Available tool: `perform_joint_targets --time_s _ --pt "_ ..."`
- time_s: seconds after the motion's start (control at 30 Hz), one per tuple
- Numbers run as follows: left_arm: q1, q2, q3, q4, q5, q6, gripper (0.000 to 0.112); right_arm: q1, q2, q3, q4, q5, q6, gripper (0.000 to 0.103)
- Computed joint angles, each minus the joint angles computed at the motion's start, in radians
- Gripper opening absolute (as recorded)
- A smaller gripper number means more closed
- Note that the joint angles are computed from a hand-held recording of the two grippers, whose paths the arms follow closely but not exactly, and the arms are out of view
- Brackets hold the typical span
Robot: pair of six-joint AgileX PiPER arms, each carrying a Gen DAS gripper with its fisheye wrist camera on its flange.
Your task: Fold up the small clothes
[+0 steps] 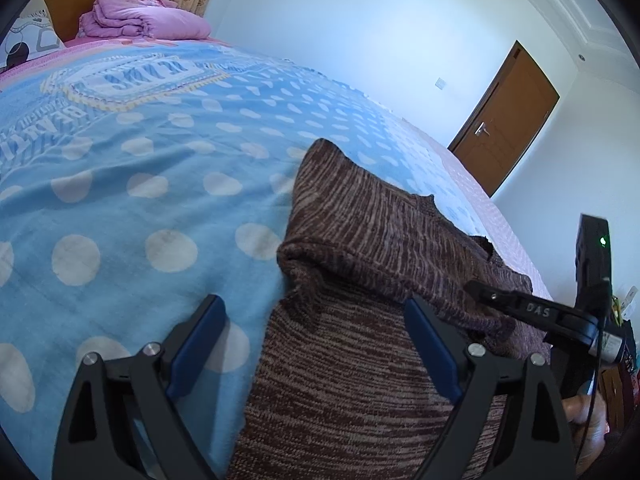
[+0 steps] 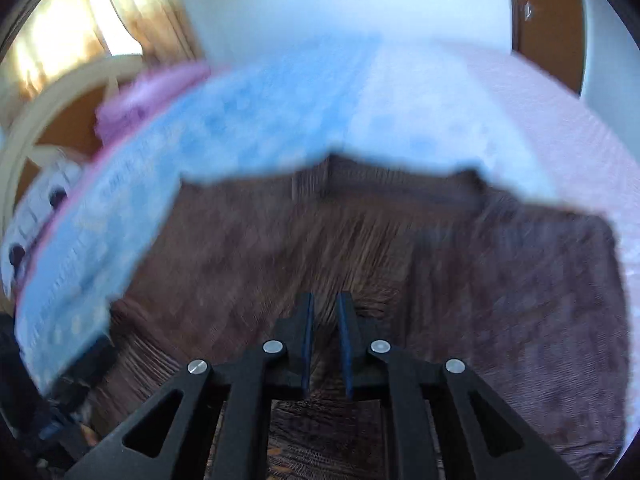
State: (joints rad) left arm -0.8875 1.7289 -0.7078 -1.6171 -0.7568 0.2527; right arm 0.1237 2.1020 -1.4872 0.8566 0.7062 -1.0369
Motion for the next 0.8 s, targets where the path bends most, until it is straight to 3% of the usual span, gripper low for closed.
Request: perform_joint_targets --time_s 0.07,0.13,0.17,0.23,0.27,0.3,0.33,0.4,0.5,0.53,0.6,0.67,0.8 --pt "-0.002 0.001 0.001 0.012 0.0 -0.013 0.095 -0.039 -0.01 0.009 0.021 0.008 0.003 0.012" --pt "-0.002 0.002 0.002 0.013 -0.001 -0.013 0.095 -0.052 -0.088 0.079 -0.064 -0.093 0.079 0.012" --pt "-0.005 0.005 0.0 0.012 -0.004 -0.014 0.095 -0.066 -0.118 0.105 -0.06 -0.101 0.062 0.012" --pt "-0.008 0.006 0.0 0.014 -0.007 -0.02 0.095 -0.116 -0.169 0.163 0.028 -0.039 -0.018 0.027" --pt "-0.008 0.006 0.0 0.012 -0.007 -0.018 0.095 -0.14 -0.187 0.192 0.08 0.004 -0.053 0.047" --pt "-0.007 0.005 0.001 0.012 -0.006 -0.017 0.095 -0.152 -0.187 0.202 0.125 0.036 -0.082 0.061" --pt "-0.007 0.005 0.001 0.012 -0.006 -0.017 0.095 -0.158 -0.19 0.213 0.156 0.062 -0.099 0.062" --pt "-0.007 0.005 0.001 0.014 -0.005 -0.019 0.095 -0.151 -0.17 0.217 0.181 0.104 -0.095 0.062" --pt "-0.008 0.005 0.0 0.011 -0.007 -0.015 0.095 -0.077 -0.163 0.242 0.13 0.001 -0.058 0.061" --pt "-0.008 0.005 0.001 0.013 -0.007 -0.018 0.095 -0.055 -0.168 0.263 0.124 -0.028 -0.076 0.057" --pt "-0.008 0.005 0.002 0.017 -0.007 -0.023 0.095 -0.016 -0.199 0.32 0.138 -0.111 -0.149 0.031" --pt "-0.009 0.005 0.004 0.023 -0.009 -0.033 0.095 -0.01 -0.228 0.343 0.142 -0.127 -0.183 0.017" --pt "-0.011 0.005 0.014 0.045 -0.015 -0.066 0.095 -0.063 -0.26 0.335 0.204 -0.093 -0.242 0.013"
